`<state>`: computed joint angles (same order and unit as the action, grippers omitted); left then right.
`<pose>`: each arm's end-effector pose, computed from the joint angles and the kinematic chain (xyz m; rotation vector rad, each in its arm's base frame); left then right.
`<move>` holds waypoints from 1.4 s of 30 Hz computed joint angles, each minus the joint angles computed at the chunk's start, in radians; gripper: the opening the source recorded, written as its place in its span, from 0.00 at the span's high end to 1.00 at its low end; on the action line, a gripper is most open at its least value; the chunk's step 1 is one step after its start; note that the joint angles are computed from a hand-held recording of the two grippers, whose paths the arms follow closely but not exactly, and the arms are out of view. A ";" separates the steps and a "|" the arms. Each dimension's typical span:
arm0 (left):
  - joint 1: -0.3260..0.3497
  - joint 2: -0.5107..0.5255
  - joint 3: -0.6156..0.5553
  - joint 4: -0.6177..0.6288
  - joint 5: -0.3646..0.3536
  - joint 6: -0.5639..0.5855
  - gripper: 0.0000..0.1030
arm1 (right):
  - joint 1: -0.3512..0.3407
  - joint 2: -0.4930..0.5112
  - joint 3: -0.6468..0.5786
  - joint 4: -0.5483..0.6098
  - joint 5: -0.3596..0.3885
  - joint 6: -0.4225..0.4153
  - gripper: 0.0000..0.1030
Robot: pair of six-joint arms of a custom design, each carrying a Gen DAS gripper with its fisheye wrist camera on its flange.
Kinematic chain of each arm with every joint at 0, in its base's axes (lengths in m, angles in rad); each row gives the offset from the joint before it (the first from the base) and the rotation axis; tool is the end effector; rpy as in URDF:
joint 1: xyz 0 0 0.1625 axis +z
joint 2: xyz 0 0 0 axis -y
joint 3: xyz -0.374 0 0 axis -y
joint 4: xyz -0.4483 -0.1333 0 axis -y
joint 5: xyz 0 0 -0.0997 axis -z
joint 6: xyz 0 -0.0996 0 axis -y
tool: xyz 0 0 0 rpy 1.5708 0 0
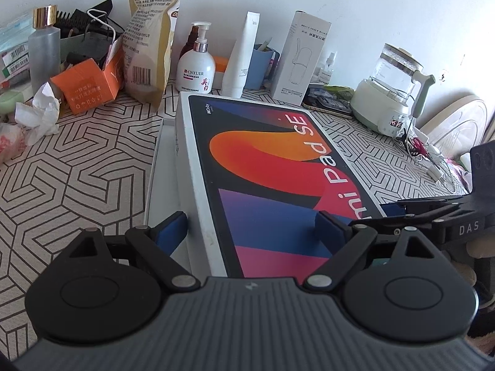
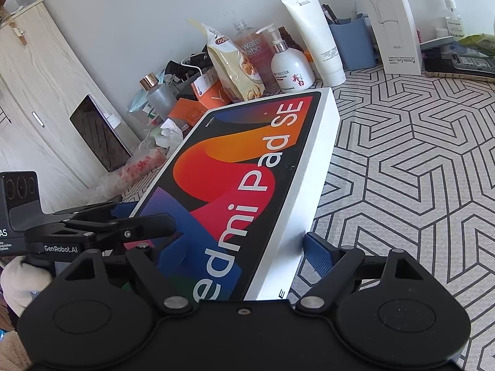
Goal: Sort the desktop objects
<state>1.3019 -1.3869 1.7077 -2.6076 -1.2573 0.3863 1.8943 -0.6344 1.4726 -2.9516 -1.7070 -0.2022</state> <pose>-0.0096 -0.6521 0.3828 0.7001 2.5440 -0.9593 0.3480 -0.6611 0.0179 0.7073 -2.8424 0.8252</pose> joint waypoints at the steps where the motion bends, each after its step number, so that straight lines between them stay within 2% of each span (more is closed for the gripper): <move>1: 0.000 0.001 -0.002 0.003 0.000 0.004 0.14 | 0.000 0.001 -0.002 0.001 0.000 0.002 0.15; 26: 0.019 -0.018 -0.029 0.062 -0.015 0.037 0.13 | 0.021 0.025 -0.048 0.050 0.003 -0.015 0.15; 34: 0.025 0.015 -0.097 0.126 -0.002 0.028 0.12 | 0.025 0.048 -0.091 0.086 0.008 0.004 0.15; 37: 0.021 0.020 -0.105 0.116 0.005 0.056 0.13 | 0.022 0.052 -0.104 0.111 0.023 0.023 0.15; 42: 0.026 0.031 -0.117 0.125 0.008 0.060 0.13 | 0.027 0.060 -0.107 0.093 0.009 0.011 0.15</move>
